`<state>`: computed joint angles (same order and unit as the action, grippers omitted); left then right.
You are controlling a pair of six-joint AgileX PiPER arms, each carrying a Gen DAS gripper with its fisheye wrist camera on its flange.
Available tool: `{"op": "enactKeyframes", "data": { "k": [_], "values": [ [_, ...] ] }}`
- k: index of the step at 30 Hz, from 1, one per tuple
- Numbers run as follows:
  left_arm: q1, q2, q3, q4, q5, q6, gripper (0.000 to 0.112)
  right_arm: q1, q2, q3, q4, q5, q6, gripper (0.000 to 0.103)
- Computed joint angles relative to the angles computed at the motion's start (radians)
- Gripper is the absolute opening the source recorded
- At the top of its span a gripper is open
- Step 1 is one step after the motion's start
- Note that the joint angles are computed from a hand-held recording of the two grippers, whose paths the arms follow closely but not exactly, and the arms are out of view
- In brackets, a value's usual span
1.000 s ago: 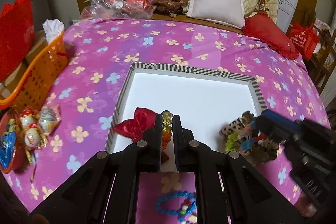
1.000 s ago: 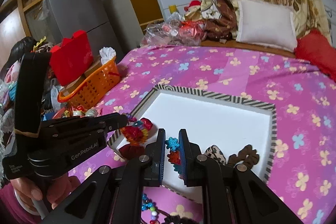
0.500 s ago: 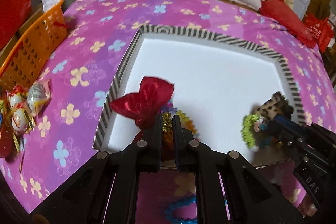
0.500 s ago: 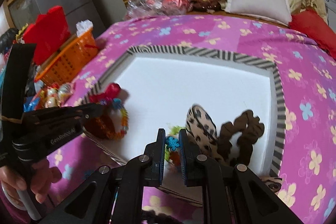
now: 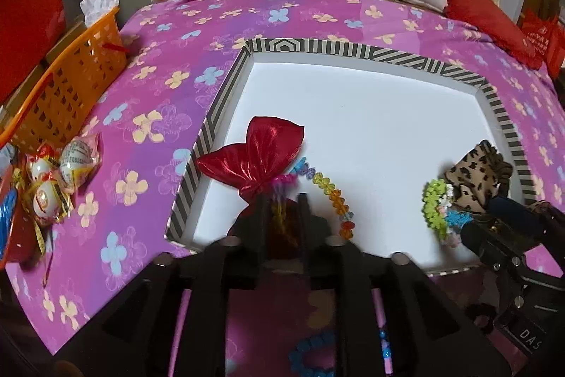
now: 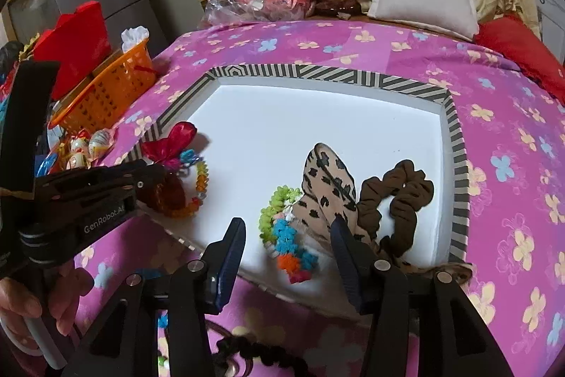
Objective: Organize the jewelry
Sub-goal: 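Open the left tool beside the red bow while the right tool releases its bracelet, then withdraw both tools from the tray and hover over the remaining bracelets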
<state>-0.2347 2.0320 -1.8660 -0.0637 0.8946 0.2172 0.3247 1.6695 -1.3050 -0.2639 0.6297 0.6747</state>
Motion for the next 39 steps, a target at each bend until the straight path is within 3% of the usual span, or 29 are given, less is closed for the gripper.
{"op": "enactKeyframes", "data": {
  "k": [1,4,7,15,24,29,39],
  "values": [
    [0.007,-0.01,0.009,-0.016,-0.003,0.009,0.04,0.006,-0.011,0.008,-0.007,-0.001,0.009,0.048],
    [0.013,-0.06,0.073,-0.024,-0.046,0.017,0.052,0.036,-0.062,0.044,-0.07,0.004,0.071,0.048],
    [0.021,-0.121,0.142,-0.031,-0.085,0.034,0.057,0.072,-0.125,0.087,-0.135,0.012,0.148,0.048],
    [0.056,-0.298,0.337,-0.095,-0.136,0.09,0.058,0.196,-0.273,0.209,-0.301,0.075,0.391,0.048],
    [0.072,-0.477,0.555,-0.141,-0.177,0.149,0.058,0.33,-0.343,0.286,-0.41,0.172,0.574,0.05],
    [0.086,-0.54,0.625,-0.153,-0.189,0.163,0.059,0.407,-0.373,0.306,-0.464,0.224,0.655,0.057],
    [0.132,-0.615,0.718,-0.205,-0.182,0.207,0.059,0.535,-0.396,0.321,-0.514,0.313,0.763,0.057]
  ]
}}
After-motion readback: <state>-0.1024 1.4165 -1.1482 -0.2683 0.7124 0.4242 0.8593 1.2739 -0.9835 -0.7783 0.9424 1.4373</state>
